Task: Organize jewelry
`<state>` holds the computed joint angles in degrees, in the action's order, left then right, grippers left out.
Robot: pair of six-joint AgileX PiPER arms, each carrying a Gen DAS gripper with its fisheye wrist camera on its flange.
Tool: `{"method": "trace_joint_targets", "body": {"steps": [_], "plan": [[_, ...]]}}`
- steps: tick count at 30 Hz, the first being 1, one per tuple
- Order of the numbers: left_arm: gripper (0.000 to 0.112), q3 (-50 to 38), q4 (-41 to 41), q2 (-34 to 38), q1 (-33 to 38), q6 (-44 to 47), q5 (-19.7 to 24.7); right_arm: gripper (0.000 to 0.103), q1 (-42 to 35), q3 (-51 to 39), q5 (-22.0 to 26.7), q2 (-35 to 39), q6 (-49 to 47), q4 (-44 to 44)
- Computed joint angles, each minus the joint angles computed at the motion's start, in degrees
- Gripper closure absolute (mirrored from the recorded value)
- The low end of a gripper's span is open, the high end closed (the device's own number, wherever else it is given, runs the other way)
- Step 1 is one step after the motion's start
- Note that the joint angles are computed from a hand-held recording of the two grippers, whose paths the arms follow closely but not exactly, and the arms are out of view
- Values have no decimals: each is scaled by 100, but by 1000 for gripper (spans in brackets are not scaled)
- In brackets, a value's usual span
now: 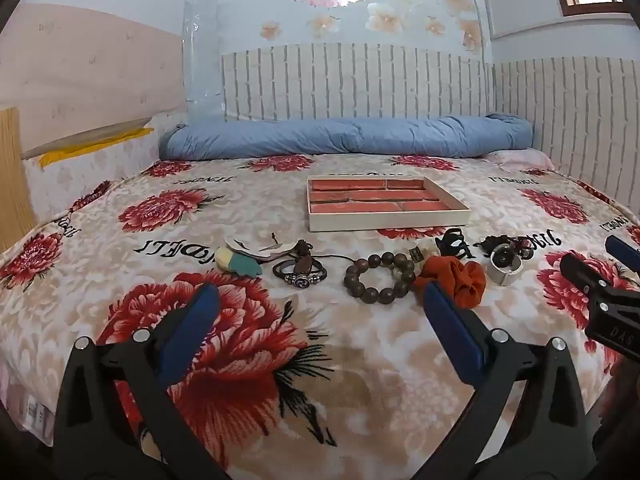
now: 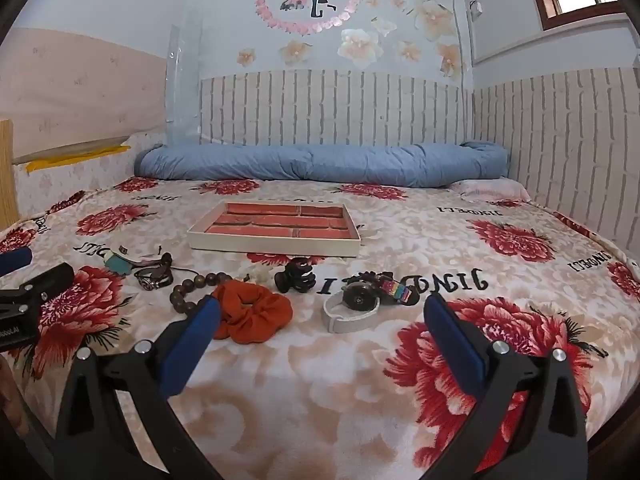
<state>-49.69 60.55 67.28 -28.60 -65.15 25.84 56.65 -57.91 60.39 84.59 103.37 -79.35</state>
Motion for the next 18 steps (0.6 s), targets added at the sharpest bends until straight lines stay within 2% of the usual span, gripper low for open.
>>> {"method": "trace_joint_targets", "body": {"steps": [4,7,13,18], "plan": [[14,-56,122,33,-220,-74,199,4,27,-9,13,39,39,-56],[14,-71,-528,-53,88,375,-29,4,-4,51,16,-63,-2,-67],[14,-73,-371,-18,20,256,48,4,91,78,149,-64,142,-149],[14,1,-492,-39,160,373,-108,4,92,110,162,-58,216,-162]]}}
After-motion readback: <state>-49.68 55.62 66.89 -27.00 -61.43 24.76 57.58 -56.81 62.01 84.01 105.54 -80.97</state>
